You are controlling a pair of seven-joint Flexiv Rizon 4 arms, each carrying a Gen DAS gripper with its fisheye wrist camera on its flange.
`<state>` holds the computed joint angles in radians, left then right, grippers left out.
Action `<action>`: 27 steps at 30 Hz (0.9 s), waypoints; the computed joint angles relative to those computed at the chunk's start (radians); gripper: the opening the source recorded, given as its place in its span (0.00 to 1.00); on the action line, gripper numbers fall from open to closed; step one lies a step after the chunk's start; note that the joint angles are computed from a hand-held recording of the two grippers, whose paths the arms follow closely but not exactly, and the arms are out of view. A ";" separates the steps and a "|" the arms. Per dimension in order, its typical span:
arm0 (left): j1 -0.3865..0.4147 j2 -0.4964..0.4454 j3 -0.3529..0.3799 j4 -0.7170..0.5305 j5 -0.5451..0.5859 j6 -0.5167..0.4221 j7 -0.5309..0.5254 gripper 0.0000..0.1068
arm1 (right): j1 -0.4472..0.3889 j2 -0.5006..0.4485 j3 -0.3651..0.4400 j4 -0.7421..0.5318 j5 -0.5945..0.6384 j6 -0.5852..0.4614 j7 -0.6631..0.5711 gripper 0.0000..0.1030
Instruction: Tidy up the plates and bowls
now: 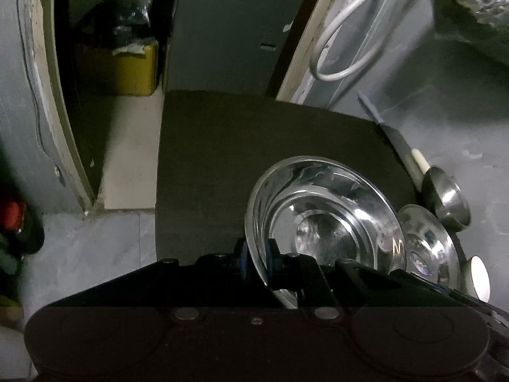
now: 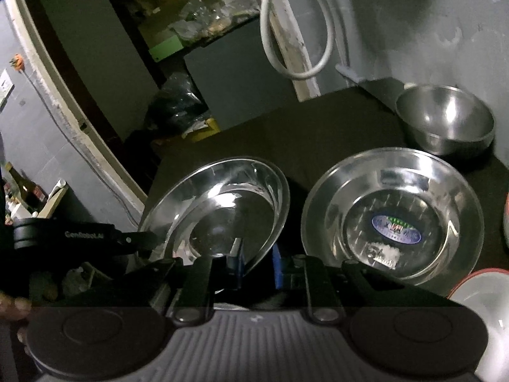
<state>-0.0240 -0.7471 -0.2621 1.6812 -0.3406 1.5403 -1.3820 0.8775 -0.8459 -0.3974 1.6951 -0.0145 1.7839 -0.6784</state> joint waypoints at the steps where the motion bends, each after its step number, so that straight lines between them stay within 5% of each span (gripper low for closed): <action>1: 0.001 0.008 -0.003 0.011 0.004 0.013 0.002 0.11 | 0.008 0.004 -0.008 0.009 0.003 0.008 -0.003 0.20; 16: -0.046 0.201 0.037 0.267 0.080 0.113 -0.060 0.14 | 0.147 0.175 -0.057 0.245 0.106 0.089 -0.196 0.20; 24: -0.120 0.285 0.108 0.393 0.102 0.094 -0.122 0.16 | 0.193 0.276 -0.042 0.364 0.107 0.042 -0.250 0.20; 27: -0.198 0.294 0.193 0.395 0.125 0.065 -0.154 0.16 | 0.196 0.294 -0.032 0.388 0.096 0.029 -0.247 0.20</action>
<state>-0.2223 -0.4529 -0.0686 2.0767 -0.2155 1.6052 -1.5362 1.0735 -0.5518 -0.4292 2.0830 0.0816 1.8129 -0.9257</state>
